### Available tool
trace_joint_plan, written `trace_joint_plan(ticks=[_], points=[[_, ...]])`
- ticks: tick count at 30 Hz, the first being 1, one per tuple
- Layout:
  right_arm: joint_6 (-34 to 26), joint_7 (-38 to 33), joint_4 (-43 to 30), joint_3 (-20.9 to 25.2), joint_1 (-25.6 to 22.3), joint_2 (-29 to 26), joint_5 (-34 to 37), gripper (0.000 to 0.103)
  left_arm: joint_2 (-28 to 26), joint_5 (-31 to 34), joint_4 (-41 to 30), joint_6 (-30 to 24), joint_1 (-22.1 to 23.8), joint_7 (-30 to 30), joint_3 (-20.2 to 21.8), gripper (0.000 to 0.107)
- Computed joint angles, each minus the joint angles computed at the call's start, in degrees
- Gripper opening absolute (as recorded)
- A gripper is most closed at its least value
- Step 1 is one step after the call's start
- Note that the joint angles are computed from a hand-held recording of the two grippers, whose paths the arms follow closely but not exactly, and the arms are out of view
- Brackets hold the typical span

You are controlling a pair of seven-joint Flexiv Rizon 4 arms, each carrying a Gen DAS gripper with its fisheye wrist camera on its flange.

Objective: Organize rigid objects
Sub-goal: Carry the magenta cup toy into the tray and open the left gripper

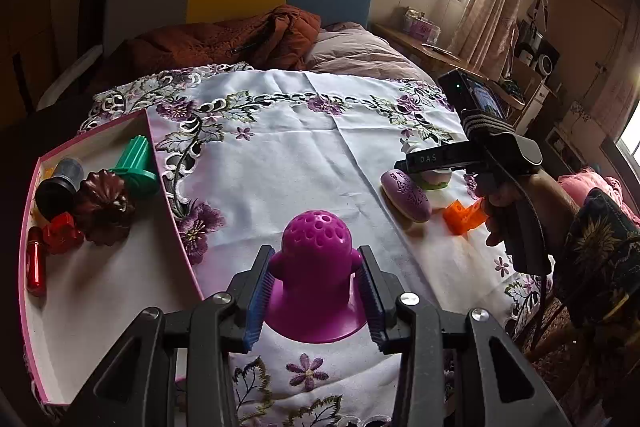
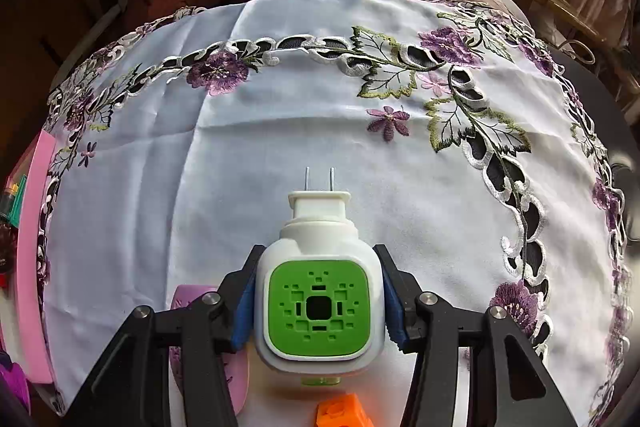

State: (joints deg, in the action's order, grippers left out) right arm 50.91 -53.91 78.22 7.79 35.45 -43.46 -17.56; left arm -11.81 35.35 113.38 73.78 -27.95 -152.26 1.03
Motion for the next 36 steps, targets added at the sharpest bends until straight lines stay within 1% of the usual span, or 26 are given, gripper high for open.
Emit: trace_joint_plan(ticks=[3, 7, 10, 13, 19, 21, 24, 25, 29, 34, 36], points=[[-0.32, -0.18, -0.23, -0.05, 0.1, -0.14, -0.13, 0.053, 1.76, -0.05, 1.87, 0.74, 0.55, -0.65, 0.36, 0.041], [-0.34, -0.42, 0.17, -0.84, 0.87, -0.09, -1.63, 0.053, 5.67, 1.1, 5.59, 1.31, 2.35, -3.8, 0.7, 0.041], [-0.06, -0.04, 0.59, -1.16, 1.23, 0.07, -2.4, 0.052, 9.59, 1.99, 9.71, 1.12, 4.97, -7.54, 0.78, 0.041], [0.2, 0.15, 0.82, -1.27, 1.43, 0.05, -2.98, 0.052, 13.89, 3.98, 13.69, -1.2, 7.55, -11.78, 0.7, 0.041], [0.6, -0.35, 1.13, -1.37, 1.44, 0.16, -3.77, 0.052, 20.15, 3.15, 21.95, -2.8, 13.36, -15.89, 0.43, 0.041], [0.74, -0.21, 1.47, -1.42, 1.62, 0.35, -4.02, 0.052, 21.45, 2.65, 23.82, -2.56, 15.04, -15.95, 0.04, 0.041], [0.76, -0.16, 1.62, -1.46, 1.75, 0.43, -4.31, 0.052, 21.54, 0.32, 26.33, 0.88, 17.17, -14.63, 0.03, 0.041], [0.74, -0.25, 1.55, -1.42, 1.68, 0.38, -4.32, 0.052, 21.37, -0.25, 26.57, 1.17, 17.79, -14.17, -0.5, 0.041], [0.72, -0.22, 1.49, -1.42, 1.66, 0.34, -4.37, 0.052, 20.21, -2.23, 26.79, 1.54, 20.05, -11.59, -3.25, 0.041], [0.74, -0.18, 1.57, -1.42, 1.66, 0.37, -4.43, 0.052, 21.78, -3.75, 28.05, 0.54, 22.7, -9.51, -6.06, 0.041], [0.64, -0.31, 1.52, -1.43, 1.71, 0.36, -4.56, 0.052, 21.6, -5.89, 28.57, 0.31, 22.92, -7.1, -6.06, 0.041]])
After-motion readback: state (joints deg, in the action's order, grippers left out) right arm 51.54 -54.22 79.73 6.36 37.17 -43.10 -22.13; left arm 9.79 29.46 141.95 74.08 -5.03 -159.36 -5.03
